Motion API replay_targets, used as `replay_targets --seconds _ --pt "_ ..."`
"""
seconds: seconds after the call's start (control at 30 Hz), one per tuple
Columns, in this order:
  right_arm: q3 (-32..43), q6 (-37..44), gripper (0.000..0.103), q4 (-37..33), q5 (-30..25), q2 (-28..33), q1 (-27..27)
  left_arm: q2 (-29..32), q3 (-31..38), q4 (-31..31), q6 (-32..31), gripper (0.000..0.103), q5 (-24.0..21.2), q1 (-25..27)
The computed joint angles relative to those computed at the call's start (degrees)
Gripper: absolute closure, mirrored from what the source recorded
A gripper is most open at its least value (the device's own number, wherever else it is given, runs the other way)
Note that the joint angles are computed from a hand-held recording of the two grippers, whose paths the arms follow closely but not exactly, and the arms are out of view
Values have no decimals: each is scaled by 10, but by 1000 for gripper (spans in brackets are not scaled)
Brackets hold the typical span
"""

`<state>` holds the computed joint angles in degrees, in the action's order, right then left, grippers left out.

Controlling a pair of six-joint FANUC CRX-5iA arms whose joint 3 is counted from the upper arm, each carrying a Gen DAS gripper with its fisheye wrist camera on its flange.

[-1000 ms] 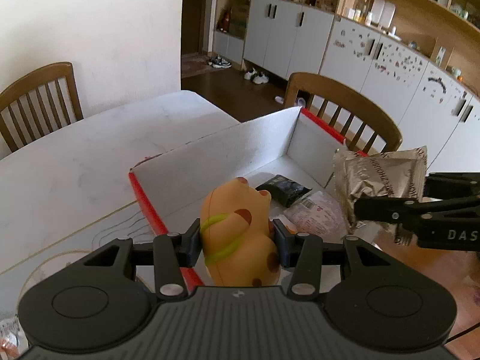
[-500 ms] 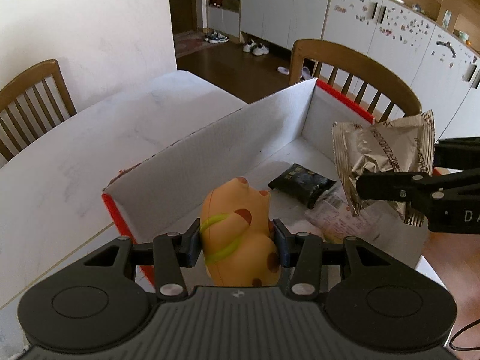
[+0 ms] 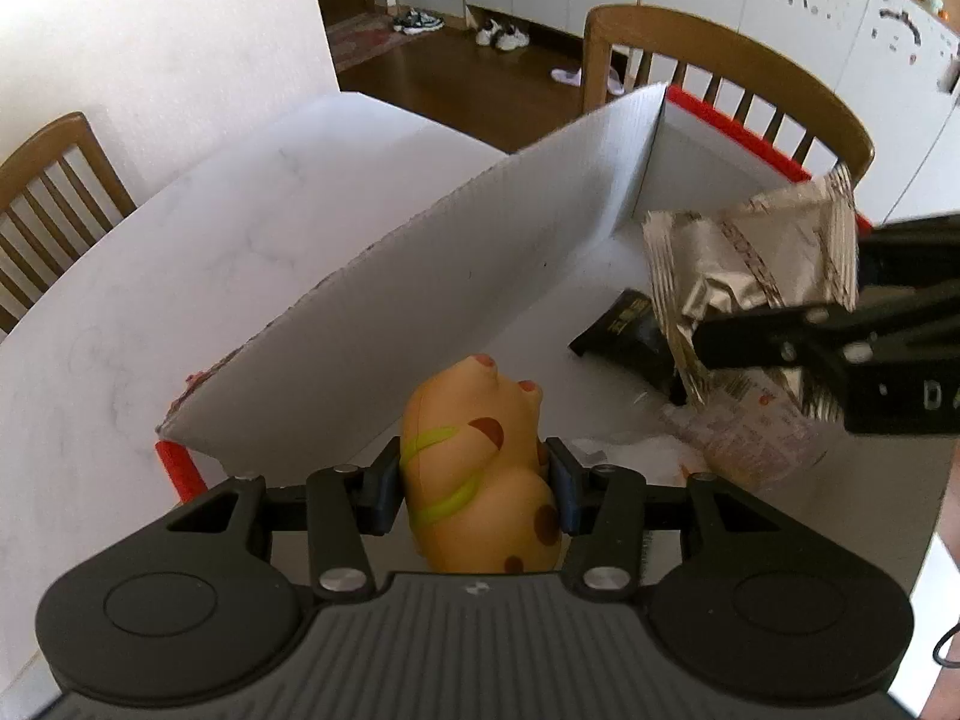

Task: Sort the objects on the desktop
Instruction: 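Lower the pig and foil bag into the shoebox with both grippers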

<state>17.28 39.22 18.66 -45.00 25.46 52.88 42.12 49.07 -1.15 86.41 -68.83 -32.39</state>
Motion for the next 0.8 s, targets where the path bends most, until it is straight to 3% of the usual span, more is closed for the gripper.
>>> replay_targets --seconds 0.8 --pt "165 113 55 -109 -107 96 -33 134 238 -33 -25 56 -198 -13"
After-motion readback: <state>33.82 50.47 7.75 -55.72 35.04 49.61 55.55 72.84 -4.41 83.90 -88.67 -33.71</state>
